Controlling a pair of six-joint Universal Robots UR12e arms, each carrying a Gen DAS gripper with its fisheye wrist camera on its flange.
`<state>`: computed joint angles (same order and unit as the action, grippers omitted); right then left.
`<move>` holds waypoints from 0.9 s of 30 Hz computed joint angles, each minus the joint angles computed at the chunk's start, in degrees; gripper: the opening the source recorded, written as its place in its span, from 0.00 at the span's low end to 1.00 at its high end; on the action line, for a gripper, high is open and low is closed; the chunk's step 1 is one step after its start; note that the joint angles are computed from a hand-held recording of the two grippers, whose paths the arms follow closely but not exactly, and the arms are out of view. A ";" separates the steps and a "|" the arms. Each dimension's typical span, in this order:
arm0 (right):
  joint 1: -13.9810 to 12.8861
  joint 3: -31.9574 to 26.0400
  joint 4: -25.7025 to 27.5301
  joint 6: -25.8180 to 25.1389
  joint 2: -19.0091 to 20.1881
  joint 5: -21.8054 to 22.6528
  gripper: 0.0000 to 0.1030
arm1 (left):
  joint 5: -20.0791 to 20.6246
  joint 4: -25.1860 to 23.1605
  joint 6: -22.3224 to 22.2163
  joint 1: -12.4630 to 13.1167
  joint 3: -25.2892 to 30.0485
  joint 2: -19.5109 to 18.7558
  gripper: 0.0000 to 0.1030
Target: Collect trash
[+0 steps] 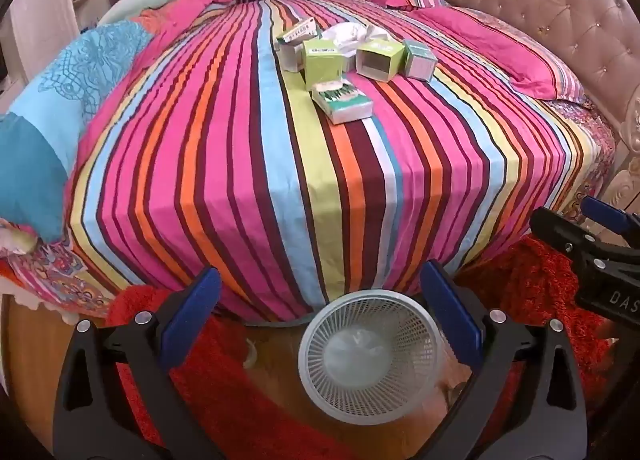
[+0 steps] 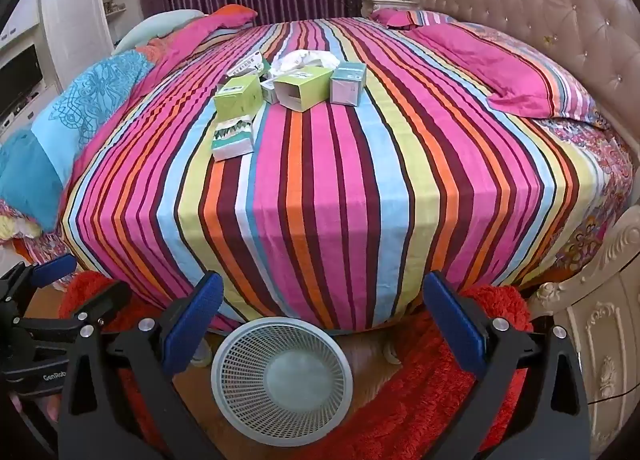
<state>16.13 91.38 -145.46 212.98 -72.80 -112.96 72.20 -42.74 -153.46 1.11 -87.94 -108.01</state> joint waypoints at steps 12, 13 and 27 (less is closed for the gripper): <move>-0.26 1.11 -2.59 1.68 -0.89 0.67 0.93 | -1.66 3.52 0.92 0.22 -1.36 1.14 0.94; -0.23 1.00 -2.55 1.31 -0.79 0.80 0.93 | -1.68 3.57 0.95 0.20 -1.36 1.10 0.94; -0.14 0.68 -1.23 1.56 -0.61 0.81 0.93 | -1.73 0.29 0.46 0.37 -0.37 0.43 0.94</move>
<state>15.99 92.05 -146.69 214.54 -73.41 -112.15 70.47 -42.44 -152.99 1.48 -88.31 -107.59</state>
